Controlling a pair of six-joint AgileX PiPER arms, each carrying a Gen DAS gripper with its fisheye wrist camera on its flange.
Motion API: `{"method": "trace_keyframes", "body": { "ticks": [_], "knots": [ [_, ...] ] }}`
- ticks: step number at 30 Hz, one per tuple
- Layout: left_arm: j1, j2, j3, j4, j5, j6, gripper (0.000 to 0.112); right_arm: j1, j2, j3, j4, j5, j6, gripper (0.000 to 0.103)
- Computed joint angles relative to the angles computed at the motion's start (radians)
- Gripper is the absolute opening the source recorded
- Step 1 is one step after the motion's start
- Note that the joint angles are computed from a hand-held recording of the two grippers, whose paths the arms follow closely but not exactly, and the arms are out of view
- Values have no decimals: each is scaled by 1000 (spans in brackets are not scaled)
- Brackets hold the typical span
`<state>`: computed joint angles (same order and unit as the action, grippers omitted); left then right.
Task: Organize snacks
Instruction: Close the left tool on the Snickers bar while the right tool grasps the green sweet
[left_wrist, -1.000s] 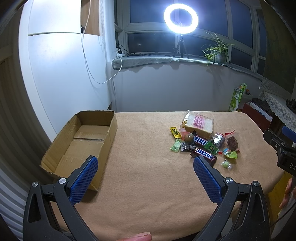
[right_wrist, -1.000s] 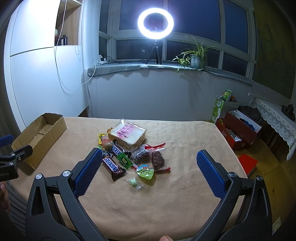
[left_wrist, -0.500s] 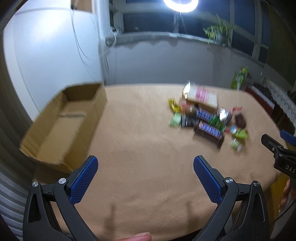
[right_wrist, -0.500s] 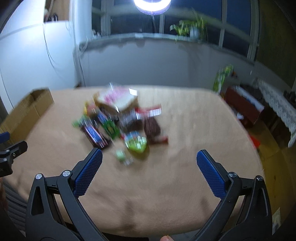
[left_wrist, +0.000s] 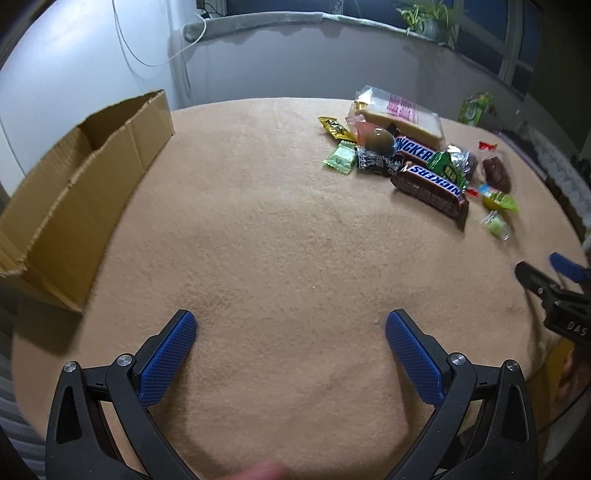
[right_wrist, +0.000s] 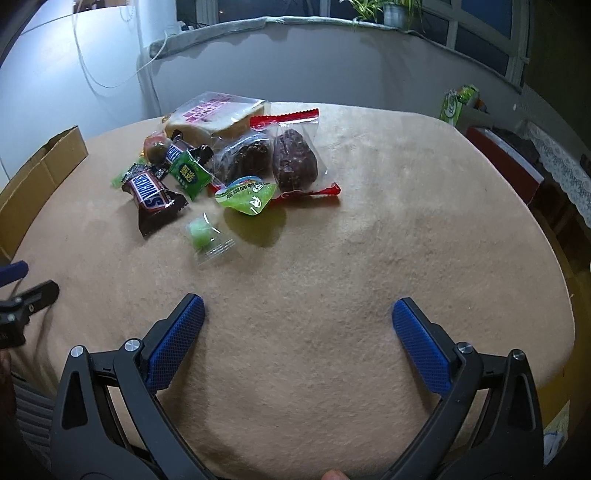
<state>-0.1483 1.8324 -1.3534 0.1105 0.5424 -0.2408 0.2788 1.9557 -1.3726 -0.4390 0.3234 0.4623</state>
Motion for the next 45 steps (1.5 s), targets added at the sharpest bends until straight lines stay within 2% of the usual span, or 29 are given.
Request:
{"method": "trace_keyframes", "body": {
  "ticks": [3,6,8,11,14,17,20,21,25,27,28,31,32,33,35,38,45],
  "knots": [
    [30,-31,80,-111,-106,142,103,5,-1,20,-71,-48,51,103],
    [34,-63,165,-146,-220,195,103,0,14,-20,28,-21,-56,103],
    [30,-67,180,-143,-248,201,103,1,27,-60,74,7,-111,103],
    [30,-44,86,-152,-129,194,103,-9,25,-80,263,-21,-308,103],
    [55,-17,-12,-388,-65,409,102,-1,51,-141,403,4,-500,103],
    [45,32,-150,-460,12,480,102,9,90,-209,529,47,-685,103],
    [11,123,-321,-452,69,518,102,22,138,-277,553,92,-736,86],
    [-2,178,-408,-439,114,522,102,22,146,-287,568,95,-753,83],
    [-22,325,-632,-446,250,512,102,21,140,-259,646,62,-824,72],
    [-40,376,-706,-427,283,488,97,21,145,-274,659,73,-845,58],
    [-53,401,-742,-395,300,456,97,17,146,-276,668,77,-858,55],
    [-83,418,-768,-338,313,400,95,22,145,-275,658,76,-869,45],
    [-93,422,-777,-320,322,389,83,22,139,-262,656,65,-870,37],
    [-106,439,-804,-280,341,364,76,24,137,-257,645,59,-862,27],
    [-115,451,-827,-256,354,342,68,22,129,-243,660,51,-874,26],
    [-113,432,-794,-267,332,347,58,14,119,-217,693,33,-902,26],
    [-86,360,-647,-351,239,409,54,-10,81,-145,819,-8,-986,26]
  ]
}}
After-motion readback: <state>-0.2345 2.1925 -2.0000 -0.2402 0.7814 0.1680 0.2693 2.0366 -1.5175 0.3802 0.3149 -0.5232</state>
